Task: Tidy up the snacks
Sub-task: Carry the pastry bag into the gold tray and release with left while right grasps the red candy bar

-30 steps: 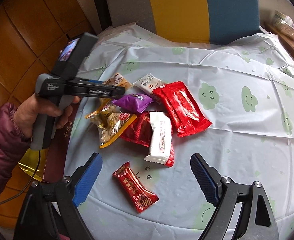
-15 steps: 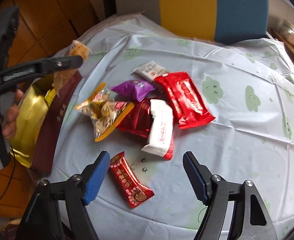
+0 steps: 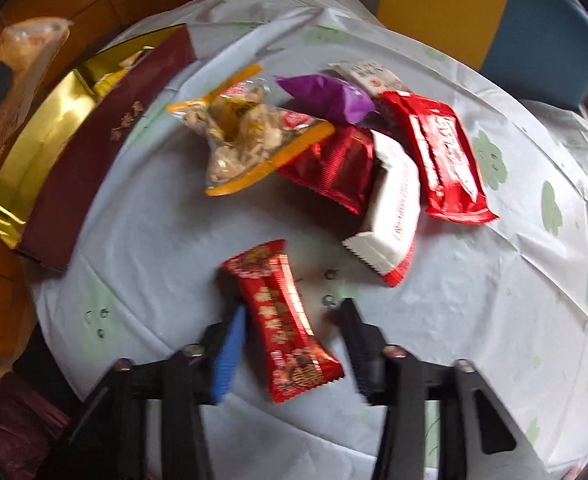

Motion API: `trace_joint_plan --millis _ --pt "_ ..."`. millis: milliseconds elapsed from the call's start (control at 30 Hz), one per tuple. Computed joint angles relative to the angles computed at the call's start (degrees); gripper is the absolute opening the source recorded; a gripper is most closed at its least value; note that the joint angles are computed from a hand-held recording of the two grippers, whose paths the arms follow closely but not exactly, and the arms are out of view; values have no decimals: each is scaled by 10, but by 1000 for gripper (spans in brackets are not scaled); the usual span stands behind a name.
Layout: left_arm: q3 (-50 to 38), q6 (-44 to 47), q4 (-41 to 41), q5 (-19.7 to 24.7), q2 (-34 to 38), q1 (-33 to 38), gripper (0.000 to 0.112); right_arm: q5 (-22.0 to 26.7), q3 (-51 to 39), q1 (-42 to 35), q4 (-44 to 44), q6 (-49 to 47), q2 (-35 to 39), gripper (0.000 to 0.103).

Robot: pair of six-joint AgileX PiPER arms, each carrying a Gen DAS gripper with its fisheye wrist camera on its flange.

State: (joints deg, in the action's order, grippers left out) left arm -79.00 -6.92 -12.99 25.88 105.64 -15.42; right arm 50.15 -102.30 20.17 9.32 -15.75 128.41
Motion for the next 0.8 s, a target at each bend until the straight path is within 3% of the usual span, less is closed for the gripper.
trace_joint_plan --millis 200,400,700,800 --pt "141 -48 -6 -55 -92 84 63 -18 25 -4 9 -9 -9 39" --pt "187 -3 -96 -55 -95 161 63 -53 58 14 -22 4 -23 38" --pt "179 23 -168 -28 -52 155 63 -66 70 26 -41 16 -29 38" --pt "182 -24 -126 -36 -40 141 63 -67 71 26 -45 15 -31 38"
